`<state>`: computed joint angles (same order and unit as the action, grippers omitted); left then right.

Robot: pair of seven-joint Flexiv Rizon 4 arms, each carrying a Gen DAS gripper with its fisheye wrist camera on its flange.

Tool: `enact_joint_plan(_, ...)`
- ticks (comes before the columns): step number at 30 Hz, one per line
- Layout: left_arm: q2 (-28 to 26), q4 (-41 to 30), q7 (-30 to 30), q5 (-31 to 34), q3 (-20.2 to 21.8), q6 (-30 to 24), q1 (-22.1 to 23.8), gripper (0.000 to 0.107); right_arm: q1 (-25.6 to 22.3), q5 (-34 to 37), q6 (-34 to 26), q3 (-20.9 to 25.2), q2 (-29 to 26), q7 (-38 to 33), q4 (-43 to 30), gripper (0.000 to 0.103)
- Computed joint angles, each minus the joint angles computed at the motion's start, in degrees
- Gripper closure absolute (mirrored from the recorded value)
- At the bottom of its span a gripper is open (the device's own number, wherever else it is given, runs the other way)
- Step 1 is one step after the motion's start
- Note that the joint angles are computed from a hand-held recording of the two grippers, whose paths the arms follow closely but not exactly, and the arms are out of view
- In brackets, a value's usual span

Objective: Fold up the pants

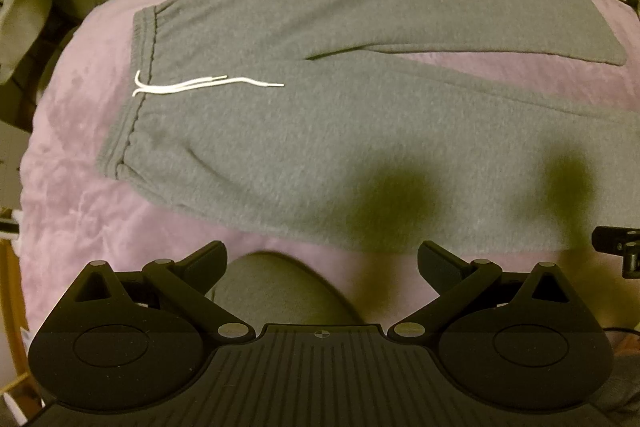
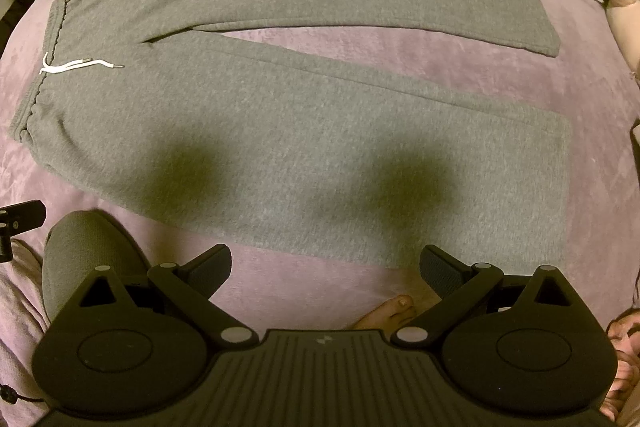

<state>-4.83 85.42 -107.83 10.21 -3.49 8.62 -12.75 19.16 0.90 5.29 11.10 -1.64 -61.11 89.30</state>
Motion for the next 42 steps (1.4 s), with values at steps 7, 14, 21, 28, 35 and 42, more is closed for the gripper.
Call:
enact_joint_plan(7,0.1,0.2,0.0,-0.1,0.0,0.2,0.0,0.004,0.1,0.1,-0.1,0.0,-0.1,-0.1,-0.3,0.003)
enact_joint_plan(14,0.2,0.3,0.2,-0.3,0.0,0.2,0.1,0.004,0.0,0.2,-0.1,0.0,-0.1,-0.2,-0.3,0.003)
enact_joint_plan(21,0.0,0.0,0.3,-0.4,-0.1,0.0,0.2,0.004,0.1,0.3,-0.3,0.0,-0.3,-0.2,-0.6,0.003)
enact_joint_plan(28,-0.3,-0.4,0.2,-0.4,0.0,-0.2,0.1,0.004,0.0,0.3,-0.4,-0.1,-0.5,-0.4,-0.8,0.003)
enact_joint_plan(35,-0.4,-0.4,0.4,-0.6,0.1,-0.1,0.2,0.004,0.0,0.4,-0.6,-0.1,-0.8,-0.5,-1.2,0.003)
enact_joint_plan(42,0.2,1.3,0.1,-0.3,0.2,2.2,0.1,0.004,0.0,0.3,-0.3,-0.2,-1.1,-0.7,-1.3,0.003)
